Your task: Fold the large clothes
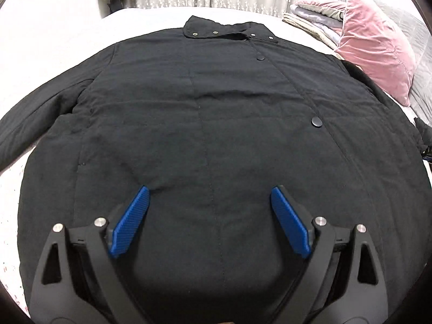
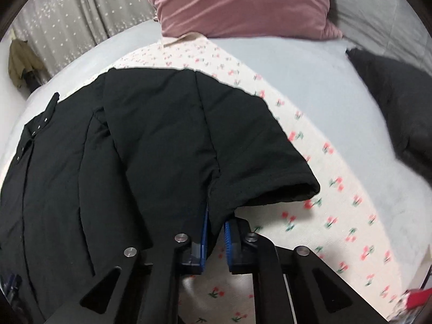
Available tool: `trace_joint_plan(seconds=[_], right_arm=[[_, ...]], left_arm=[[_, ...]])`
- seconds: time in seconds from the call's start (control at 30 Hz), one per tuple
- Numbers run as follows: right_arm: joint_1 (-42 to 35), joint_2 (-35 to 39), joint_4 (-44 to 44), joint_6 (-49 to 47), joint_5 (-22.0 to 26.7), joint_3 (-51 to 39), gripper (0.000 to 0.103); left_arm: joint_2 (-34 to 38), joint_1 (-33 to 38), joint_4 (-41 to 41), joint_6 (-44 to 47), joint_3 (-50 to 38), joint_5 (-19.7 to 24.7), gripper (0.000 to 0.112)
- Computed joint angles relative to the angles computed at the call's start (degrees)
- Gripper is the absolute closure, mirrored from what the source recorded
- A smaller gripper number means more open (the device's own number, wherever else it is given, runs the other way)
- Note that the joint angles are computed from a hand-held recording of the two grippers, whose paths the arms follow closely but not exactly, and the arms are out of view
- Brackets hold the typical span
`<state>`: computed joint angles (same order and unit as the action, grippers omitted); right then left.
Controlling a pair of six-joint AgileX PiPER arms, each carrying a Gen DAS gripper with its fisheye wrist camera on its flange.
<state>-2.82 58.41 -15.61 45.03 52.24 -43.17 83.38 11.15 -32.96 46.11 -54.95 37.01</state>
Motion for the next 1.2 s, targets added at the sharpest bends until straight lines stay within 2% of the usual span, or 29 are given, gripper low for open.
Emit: trace_joint_plan(seconds=[0.07,0.17,0.2,0.23,0.3,0.4,0.47,0.5,0.57,0.6,0.67,0.73,0.77,0.8,0.83,0.87,0.97,1.07,1.1,1.13,1.17,1.2], right_arm=[[-0.2,-1.2,-2.9,1.3,1.8,-0.7,0.095],[1.7,-1.4,-12.2,7.2,5.8,-2.4,0.095],[0.2,-0.7,-15.4,7.7,6.4,-3.2,0.094],[-3.1,0.9,-16.7,5.9,5.0,-3.7,0.09],[-6.9,4.3,-17.8,2.9,4.4,-5.1,0.081],[-8.4,4.8,-21.0,1.6,7.4,-5.9,0.068],[-8.8,-0.5,-19.2,-2.1,5.9,-4.2,0.034],[-9.3,-4.6,-16.8,-6.0,3.5,-2.6,0.03],[-8.8,-9.3,-12.4,-13.3,1.5,-0.4,0.03],[-5.7,-10.3,-12.2,-14.6,2.4,0.3,0.03],[4.5,-8.9,-16.4,-10.5,6.1,1.3,0.03],[14.1,-5.4,-20.0,-6.7,7.7,3.8,0.031],[15.7,-3.3,-19.6,-6.7,6.8,4.4,0.033],[15.0,-1.5,-20.7,-7.2,5.0,5.7,0.039],[15.4,0.7,-21.4,-7.2,3.8,5.9,0.07],[14.6,2.2,-21.3,-8.9,3.3,5.5,0.095],[7.9,7.3,-23.3,-15.8,5.0,-0.8,0.097],[-4.5,17.8,-30.9,-16.0,8.4,-17.2,0.097],[-9.6,20.3,-34.4,-12.4,7.9,-22.9,0.091],[-14.4,20.8,-35.7,-8.2,6.5,-28.7,0.068],[-17.1,22.1,-34.7,-6.1,7.5,-34.4,0.051],[-17.8,22.4,-36.0,-2.6,10.2,-38.0,0.046]], left_arm=[[0.3,0.8,-2.4,2.2,0.0,0.5,0.02],[0.9,1.7,-4.3,3.8,-0.2,1.5,0.02],[1.0,1.7,-4.1,3.7,-0.3,1.7,0.02],[1.0,1.6,-3.8,3.4,-0.3,1.6,0.02],[0.4,1.9,-3.4,3.7,0.2,1.6,0.02],[0.7,1.3,-3.3,3.4,0.2,1.1,0.02],[0.8,1.5,-3.7,3.7,0.2,1.3,0.02],[1.0,1.3,-3.5,3.5,0.1,1.1,0.02],[0.8,0.6,-2.6,2.7,0.4,0.3,0.019],[0.7,0.3,-2.0,2.5,0.6,-0.2,0.018],[0.5,-0.5,-0.8,1.8,0.9,-1.2,0.018],[0.4,-0.7,-0.5,1.6,1.1,-1.6,0.017],[0.4,-0.4,-1.0,2.1,1.1,-1.4,0.017],[0.4,-0.2,-1.3,2.3,1.1,-1.3,0.017],[0.5,0.1,-1.9,2.8,1.1,-1.0,0.017],[0.5,0.4,-2.5,3.4,1.0,-0.7,0.017],[0.9,0.8,-3.5,4.1,0.9,-0.2,0.017],[0.8,0.0,-1.9,2.8,0.8,-0.9,0.017],[0.7,-0.3,-1.4,2.4,0.9,-1.1,0.017],[0.6,-0.5,-1.0,2.1,1.0,-1.3,0.017],[0.5,-0.4,-1.2,2.2,1.0,-1.3,0.017],[0.6,-0.1,-1.7,2.7,0.9,-1.0,0.017]])
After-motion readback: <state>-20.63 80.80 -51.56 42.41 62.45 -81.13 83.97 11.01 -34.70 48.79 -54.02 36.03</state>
